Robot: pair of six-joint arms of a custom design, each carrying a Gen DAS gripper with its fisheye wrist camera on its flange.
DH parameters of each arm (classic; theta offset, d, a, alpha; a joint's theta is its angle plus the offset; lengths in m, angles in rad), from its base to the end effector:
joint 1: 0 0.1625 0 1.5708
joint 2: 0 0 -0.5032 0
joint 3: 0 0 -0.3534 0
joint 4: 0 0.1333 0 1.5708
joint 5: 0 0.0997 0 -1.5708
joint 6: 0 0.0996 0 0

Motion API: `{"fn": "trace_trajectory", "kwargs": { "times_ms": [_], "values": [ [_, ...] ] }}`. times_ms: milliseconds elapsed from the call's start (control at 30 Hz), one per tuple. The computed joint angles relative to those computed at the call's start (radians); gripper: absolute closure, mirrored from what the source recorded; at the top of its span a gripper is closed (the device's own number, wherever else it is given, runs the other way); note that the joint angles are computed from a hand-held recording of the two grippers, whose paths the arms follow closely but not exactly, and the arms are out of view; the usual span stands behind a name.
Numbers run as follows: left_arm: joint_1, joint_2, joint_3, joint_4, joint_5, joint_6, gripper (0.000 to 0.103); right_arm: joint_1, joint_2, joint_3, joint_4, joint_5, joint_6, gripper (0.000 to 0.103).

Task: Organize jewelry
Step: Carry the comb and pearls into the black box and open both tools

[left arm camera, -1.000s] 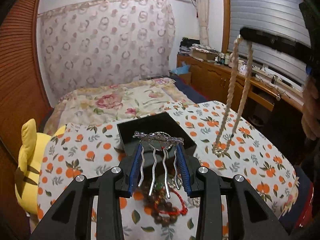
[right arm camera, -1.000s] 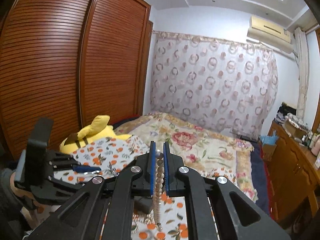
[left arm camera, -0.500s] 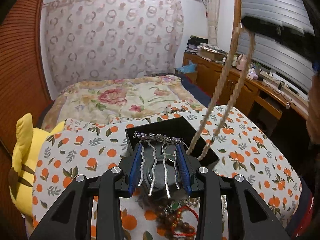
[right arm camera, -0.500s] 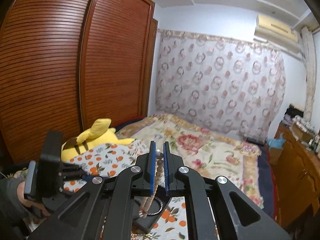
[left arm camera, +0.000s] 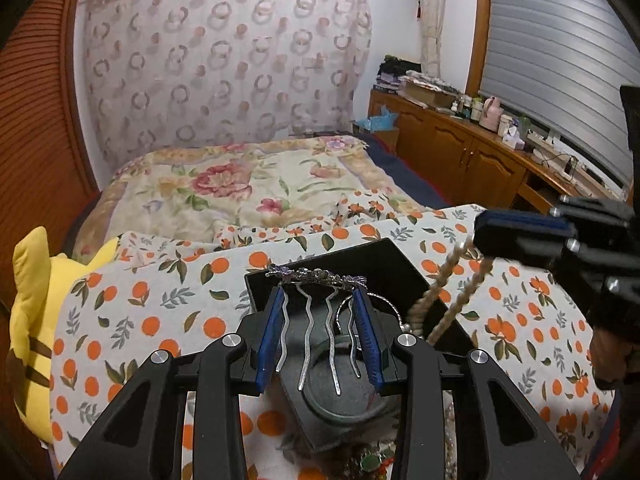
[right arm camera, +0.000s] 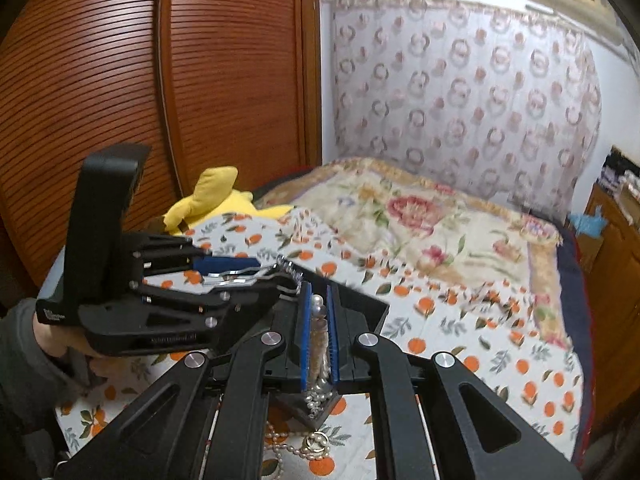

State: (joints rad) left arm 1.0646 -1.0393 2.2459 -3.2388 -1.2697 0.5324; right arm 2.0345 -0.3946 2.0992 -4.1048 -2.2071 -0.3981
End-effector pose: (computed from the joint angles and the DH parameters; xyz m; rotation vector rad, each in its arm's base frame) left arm -0.1061 -0.5272 0.2253 1.2875 2.4510 -0.6443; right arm 0.3095 -0.4532 0.0251 0.6687 -2.2663 1.0541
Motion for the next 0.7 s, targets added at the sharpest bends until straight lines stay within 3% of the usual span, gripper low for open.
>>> {"fn": "trace_trajectory", "kwargs": {
  "times_ms": [300,700],
  "values": [
    [0.008,0.036,-0.019,0.014,0.018,-0.003,0.069,-0.038,0.004,0.035,-0.029,0.044,0.02,0.088],
    [0.002,-0.006,0.003,-0.004,-0.017,0.01,0.069,-0.025,0.024,0.079,-0.106,0.02,0.042,0.088]
  ]
}}
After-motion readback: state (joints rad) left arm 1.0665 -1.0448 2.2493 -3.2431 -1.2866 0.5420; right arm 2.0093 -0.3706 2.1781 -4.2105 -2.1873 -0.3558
